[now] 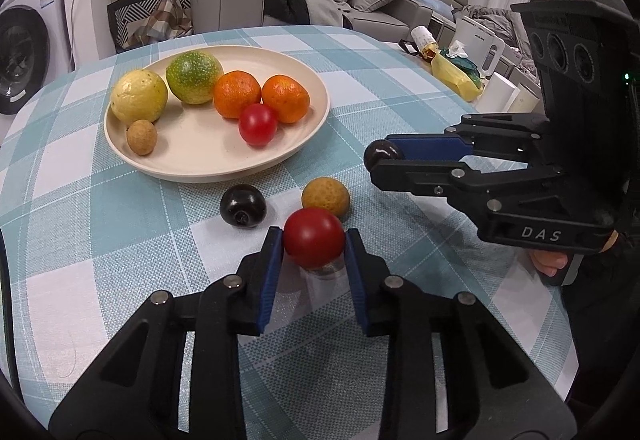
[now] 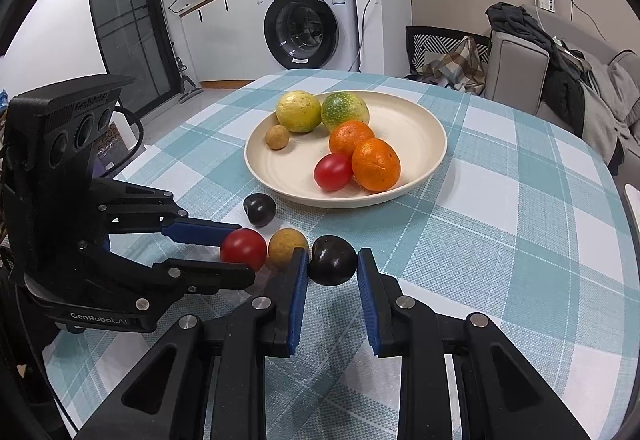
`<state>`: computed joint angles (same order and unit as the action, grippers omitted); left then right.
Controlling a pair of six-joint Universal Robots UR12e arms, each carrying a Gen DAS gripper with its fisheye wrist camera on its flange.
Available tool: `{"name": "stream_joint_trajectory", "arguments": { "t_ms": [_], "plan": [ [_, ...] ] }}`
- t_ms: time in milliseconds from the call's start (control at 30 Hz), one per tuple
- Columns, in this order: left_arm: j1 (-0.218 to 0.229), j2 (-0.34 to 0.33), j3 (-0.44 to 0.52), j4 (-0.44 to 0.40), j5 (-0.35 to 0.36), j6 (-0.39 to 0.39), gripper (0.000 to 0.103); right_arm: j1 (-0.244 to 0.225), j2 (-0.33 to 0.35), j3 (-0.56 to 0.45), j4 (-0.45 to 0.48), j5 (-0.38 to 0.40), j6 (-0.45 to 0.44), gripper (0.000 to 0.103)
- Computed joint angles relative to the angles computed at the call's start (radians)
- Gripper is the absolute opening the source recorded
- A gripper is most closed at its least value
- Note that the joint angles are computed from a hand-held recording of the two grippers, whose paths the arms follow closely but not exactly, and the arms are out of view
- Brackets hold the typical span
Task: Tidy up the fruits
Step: 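Close the left tool on the red tomato and lift it, then carry the red tomato and dark plum over the plate with both tools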
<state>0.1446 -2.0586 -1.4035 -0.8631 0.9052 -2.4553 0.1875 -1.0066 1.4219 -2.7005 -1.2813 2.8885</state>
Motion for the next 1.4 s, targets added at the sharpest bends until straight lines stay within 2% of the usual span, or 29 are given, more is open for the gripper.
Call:
{"name": "stream_joint_trajectory", "arguments": {
  "t_ms": [167, 467, 633, 833, 1100, 1400],
  "plan": [
    [0.006, 0.004, -0.010, 0.036, -0.016, -0.016, 0.028, -0.004, 0.002, -0.003, 0.000, 0.003, 0.012, 0.026],
    [0.026, 0.006, -0.022, 0.116, -0.058, -0.091, 0.028, -0.008, 0.003, 0.002, -0.041, 0.002, 0.050, 0.026],
    [0.029, 0.005, -0.038, 0.247, -0.035, -0.185, 0.028, -0.008, 0.002, 0.009, -0.082, 0.001, 0.072, 0.026],
    [0.031, -0.004, -0.037, 0.333, -0.004, -0.250, 0.028, -0.007, 0.004, 0.012, -0.123, -0.003, 0.092, 0.026],
    [0.033, -0.028, -0.012, 0.372, 0.012, -0.319, 0.028, 0.007, 0.016, 0.007, -0.176, -0.028, 0.103, 0.026],
    [0.028, -0.055, 0.021, 0.406, 0.031, -0.371, 0.028, 0.017, 0.035, -0.021, -0.176, -0.028, 0.126, 0.026]
  ]
}}
